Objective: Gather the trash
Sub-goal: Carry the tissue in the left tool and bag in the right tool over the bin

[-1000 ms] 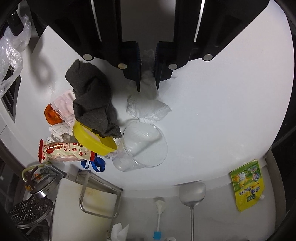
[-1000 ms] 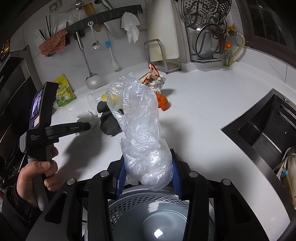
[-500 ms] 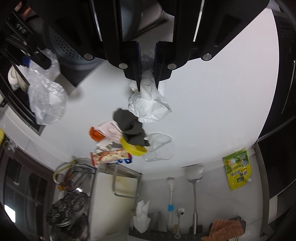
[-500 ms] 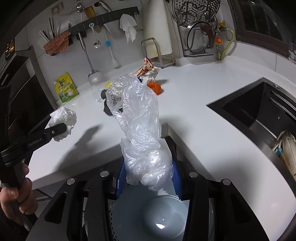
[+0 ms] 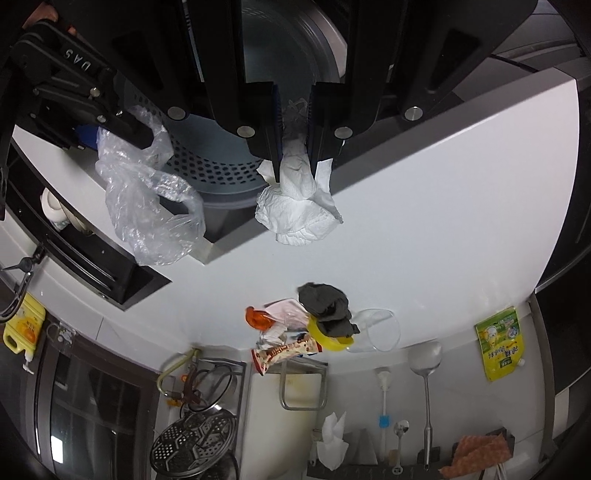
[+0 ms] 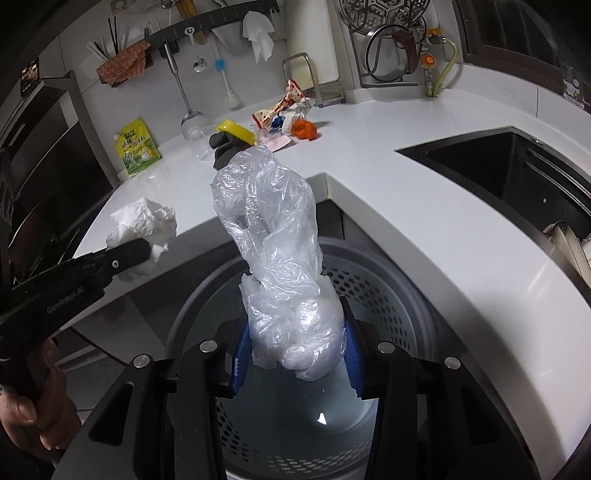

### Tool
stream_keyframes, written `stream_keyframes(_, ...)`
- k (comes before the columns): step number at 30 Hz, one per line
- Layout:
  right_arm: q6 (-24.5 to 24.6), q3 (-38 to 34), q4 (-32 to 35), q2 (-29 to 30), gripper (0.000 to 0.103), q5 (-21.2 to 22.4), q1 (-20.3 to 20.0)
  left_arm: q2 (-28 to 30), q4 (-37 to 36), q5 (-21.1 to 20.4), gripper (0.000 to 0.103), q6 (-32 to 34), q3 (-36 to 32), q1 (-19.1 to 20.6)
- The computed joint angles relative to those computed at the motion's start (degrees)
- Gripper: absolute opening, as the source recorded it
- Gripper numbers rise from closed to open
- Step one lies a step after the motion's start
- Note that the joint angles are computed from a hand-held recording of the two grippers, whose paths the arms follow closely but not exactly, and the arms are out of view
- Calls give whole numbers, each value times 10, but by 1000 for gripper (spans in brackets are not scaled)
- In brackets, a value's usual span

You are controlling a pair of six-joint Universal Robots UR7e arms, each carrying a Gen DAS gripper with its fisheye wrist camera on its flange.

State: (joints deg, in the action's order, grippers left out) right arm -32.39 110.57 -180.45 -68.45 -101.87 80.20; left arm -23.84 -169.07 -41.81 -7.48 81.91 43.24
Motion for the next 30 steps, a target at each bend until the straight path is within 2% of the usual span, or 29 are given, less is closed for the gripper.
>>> stream_keyframes(13,8,46,-4,-22,41,-4,-33,11,36,-28,11,-42,21,0)
stream_keyframes(30,12,49,0,-22,41,-5,-46,22,70,-21,11,-58,18,-3)
